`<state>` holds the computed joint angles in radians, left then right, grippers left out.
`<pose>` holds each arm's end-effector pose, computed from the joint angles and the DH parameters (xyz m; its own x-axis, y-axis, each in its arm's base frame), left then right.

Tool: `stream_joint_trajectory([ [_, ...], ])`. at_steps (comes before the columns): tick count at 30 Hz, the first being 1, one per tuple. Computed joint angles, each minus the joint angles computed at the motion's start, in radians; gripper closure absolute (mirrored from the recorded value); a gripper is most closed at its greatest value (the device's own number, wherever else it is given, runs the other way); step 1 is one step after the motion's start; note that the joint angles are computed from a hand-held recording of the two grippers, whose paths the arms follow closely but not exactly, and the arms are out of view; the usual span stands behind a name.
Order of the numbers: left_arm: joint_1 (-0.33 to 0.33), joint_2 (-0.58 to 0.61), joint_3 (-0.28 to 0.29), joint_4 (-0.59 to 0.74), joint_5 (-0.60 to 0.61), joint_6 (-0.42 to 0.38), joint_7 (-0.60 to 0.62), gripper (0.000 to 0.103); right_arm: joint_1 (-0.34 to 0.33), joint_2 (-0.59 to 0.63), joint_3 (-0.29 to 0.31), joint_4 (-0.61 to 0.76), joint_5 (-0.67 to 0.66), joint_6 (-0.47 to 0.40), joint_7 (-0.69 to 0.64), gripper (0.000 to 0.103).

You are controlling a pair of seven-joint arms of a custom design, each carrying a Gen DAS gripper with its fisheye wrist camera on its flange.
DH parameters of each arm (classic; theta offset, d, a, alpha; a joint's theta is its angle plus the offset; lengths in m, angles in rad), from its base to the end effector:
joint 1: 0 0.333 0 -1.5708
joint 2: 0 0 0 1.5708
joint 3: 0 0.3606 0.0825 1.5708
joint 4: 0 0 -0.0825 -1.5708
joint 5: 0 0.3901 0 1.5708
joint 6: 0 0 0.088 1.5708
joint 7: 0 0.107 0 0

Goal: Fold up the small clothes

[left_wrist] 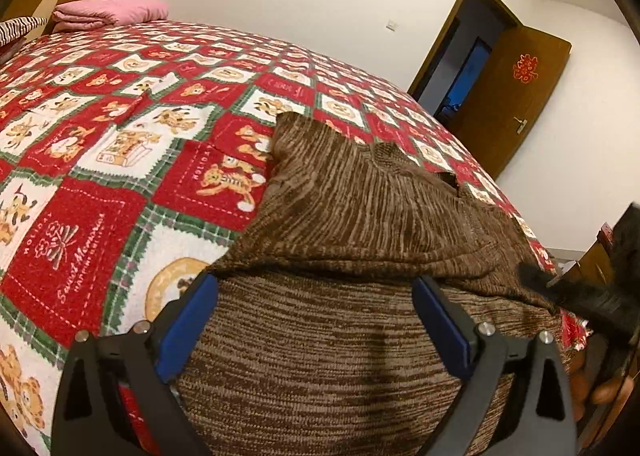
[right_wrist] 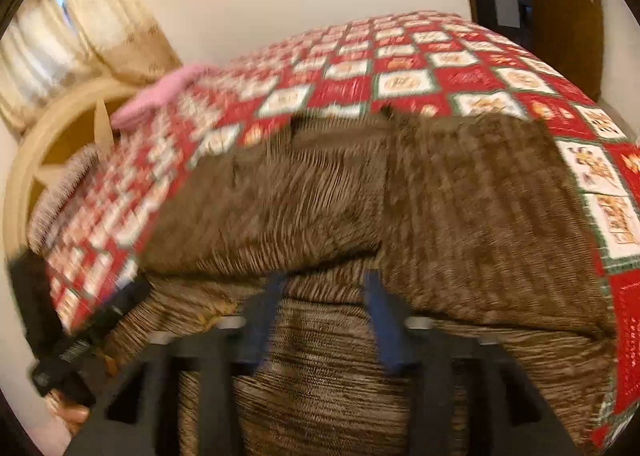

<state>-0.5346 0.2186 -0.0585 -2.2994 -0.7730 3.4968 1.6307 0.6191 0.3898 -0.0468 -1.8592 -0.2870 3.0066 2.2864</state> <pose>0.5150 -0.2445 0.3912 0.0348 -0.9258 0.3764 -0.6566 -0.3051 -0.6898 0.5786 0.4024 0.4350 0.2235 -0.9427 -0.2477 -0.7624 -0.0108 -0.6470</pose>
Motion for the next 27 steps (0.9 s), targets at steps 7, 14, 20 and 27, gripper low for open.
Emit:
stream_joint_trajectory([
  [7, 0.000, 0.000, 0.001, 0.000, 0.002, -0.001, -0.002, 0.003, -0.065, 0.087, 0.031, 0.170, 0.082, -0.011, -0.032, 0.046],
  [14, 0.012, 0.001, -0.010, -0.004, 0.022, 0.004, -0.019, 0.003, -0.030, 0.282, 0.012, 0.474, 0.032, -0.313, -0.120, 0.080],
  [20, 0.031, 0.000, -0.023, -0.012, 0.059, 0.011, -0.051, 0.002, 0.115, 0.229, -0.162, 0.385, -0.214, -0.210, 0.024, 0.095],
  [27, 0.039, 0.000, -0.027, -0.017, 0.086, 0.013, -0.074, 0.002, 0.096, 0.236, -0.157, 0.401, -0.348, -0.226, 0.105, 0.087],
])
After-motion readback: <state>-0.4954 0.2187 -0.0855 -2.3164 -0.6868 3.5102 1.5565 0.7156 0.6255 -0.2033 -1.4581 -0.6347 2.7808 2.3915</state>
